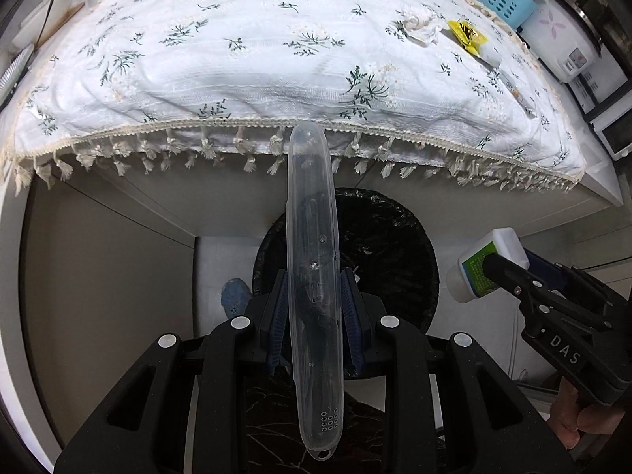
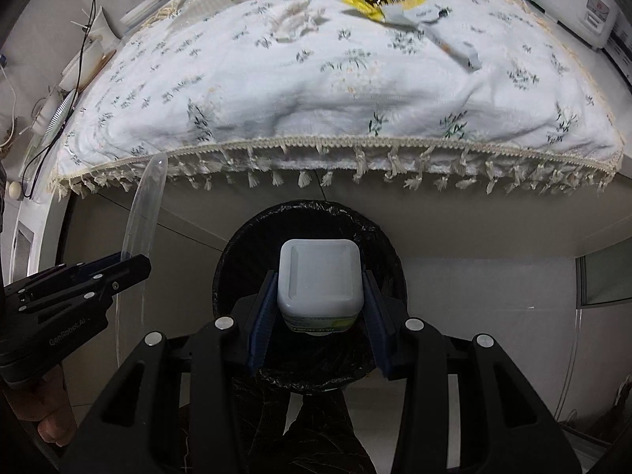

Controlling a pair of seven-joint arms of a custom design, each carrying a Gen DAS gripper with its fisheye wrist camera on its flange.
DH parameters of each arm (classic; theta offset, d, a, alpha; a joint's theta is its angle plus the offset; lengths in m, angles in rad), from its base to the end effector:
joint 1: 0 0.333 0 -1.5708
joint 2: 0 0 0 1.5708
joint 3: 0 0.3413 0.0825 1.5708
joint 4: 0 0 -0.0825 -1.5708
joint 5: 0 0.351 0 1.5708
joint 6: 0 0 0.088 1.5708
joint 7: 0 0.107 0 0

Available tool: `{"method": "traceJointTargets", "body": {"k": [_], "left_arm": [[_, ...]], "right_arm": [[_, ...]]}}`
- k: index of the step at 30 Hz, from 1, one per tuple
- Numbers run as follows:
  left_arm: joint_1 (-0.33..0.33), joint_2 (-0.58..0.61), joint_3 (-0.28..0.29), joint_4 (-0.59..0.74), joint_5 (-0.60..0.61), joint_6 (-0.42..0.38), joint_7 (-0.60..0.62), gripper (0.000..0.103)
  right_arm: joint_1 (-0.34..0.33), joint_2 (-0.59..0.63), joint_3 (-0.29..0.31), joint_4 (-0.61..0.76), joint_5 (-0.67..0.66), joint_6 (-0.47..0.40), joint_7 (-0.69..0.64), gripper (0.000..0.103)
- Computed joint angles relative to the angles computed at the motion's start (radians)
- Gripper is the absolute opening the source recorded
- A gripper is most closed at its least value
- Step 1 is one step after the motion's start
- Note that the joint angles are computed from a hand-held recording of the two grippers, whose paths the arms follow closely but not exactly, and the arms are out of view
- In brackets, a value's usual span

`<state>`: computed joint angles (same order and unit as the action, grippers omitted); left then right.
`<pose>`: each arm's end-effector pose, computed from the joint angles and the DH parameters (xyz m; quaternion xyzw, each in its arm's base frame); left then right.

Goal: Collect trash
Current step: 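Carry the clear tube and white container over the black trash bin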

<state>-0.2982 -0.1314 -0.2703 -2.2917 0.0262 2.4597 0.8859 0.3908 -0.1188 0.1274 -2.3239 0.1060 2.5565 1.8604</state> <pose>0.4117 -0.2677 0.4769 -0.7318 0.6650 -0.1405 0.0500 0.4279 0.2441 0.4694 -0.7469 0.6410 -0.0380 0.1727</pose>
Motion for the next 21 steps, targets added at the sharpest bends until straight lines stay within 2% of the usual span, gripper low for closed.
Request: {"method": "traceJointTargets", "body": {"k": [2,21], "left_arm": [[-0.002,0.012,-0.001,0.0,0.0,0.011,0.007,0.026],[-0.028,0.139,-0.004,-0.038,0.02,0.119,-0.024,0.026]], "right_arm": [[0.001,0.008,-0.003,-0.011,0.014,0.026,-0.012,0.04],[-0.012,0.045,-0.008,-0.067,-0.017,0.069,0.017,0.04]]}}
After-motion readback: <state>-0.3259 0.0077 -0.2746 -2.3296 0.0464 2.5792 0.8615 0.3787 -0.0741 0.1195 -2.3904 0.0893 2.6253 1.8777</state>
